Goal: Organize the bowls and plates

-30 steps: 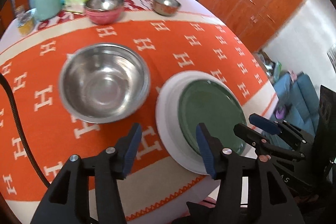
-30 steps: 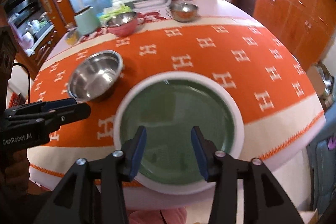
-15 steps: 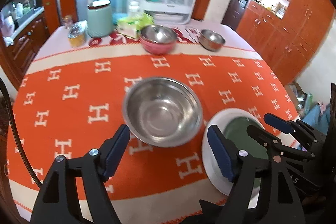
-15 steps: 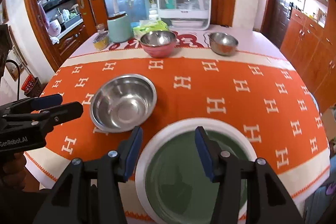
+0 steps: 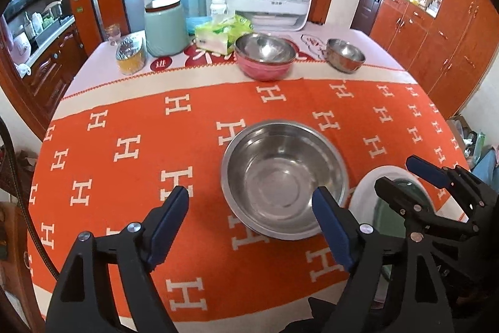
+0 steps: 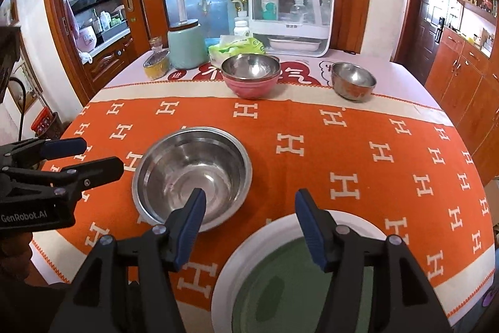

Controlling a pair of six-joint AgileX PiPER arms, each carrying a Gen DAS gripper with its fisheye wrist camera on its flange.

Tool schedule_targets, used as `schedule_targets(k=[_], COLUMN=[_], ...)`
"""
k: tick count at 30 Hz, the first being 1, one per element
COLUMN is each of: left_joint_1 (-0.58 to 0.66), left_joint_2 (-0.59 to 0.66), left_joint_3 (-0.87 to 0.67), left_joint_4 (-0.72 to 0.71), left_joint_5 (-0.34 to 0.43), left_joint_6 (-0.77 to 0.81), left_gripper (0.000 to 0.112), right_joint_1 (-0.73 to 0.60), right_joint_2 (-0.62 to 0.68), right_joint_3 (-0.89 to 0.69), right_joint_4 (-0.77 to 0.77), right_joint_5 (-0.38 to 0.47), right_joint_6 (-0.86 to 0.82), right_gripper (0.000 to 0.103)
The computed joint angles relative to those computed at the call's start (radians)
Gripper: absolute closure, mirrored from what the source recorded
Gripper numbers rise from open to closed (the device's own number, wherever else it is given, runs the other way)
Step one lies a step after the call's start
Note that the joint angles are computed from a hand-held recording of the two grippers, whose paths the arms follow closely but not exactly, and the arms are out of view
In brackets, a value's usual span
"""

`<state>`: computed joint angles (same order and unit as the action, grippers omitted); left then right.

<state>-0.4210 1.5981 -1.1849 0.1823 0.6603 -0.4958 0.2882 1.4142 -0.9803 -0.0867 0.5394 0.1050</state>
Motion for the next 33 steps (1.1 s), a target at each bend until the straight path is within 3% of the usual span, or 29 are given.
schedule_targets(k=[19, 22, 27, 33], left_joint_1=[0.104, 0.112, 0.118, 0.127], left_joint_2=[0.270, 0.294, 0.336, 0.366], left_joint_3=[-0.164, -0.178, -0.210, -0.231], left_joint_4=[-0.252, -0.281, -0.325, -0.351], left_joint_5=[0.093, 0.099, 0.106, 0.112], left_joint_6=[0.270, 0.298, 0.340, 0.368], left_gripper=[0.030, 0.030, 0.040, 0.070], right_joint_1=[0.024, 0.020, 0.014, 0.010], right_joint_2=[0.235, 0.258, 0.294, 0.317], right_joint_3=[-0.109, -0.121, -0.144, -0.157], right_joint_4=[-0.061, -0.050, -0.025, 0.016], right_joint_5=[0.011, 0.012, 0.024, 0.014], right_joint_6=[0.054, 0.042, 0.015, -0.039], right_gripper=[0.044, 0.049, 0.069, 0.081])
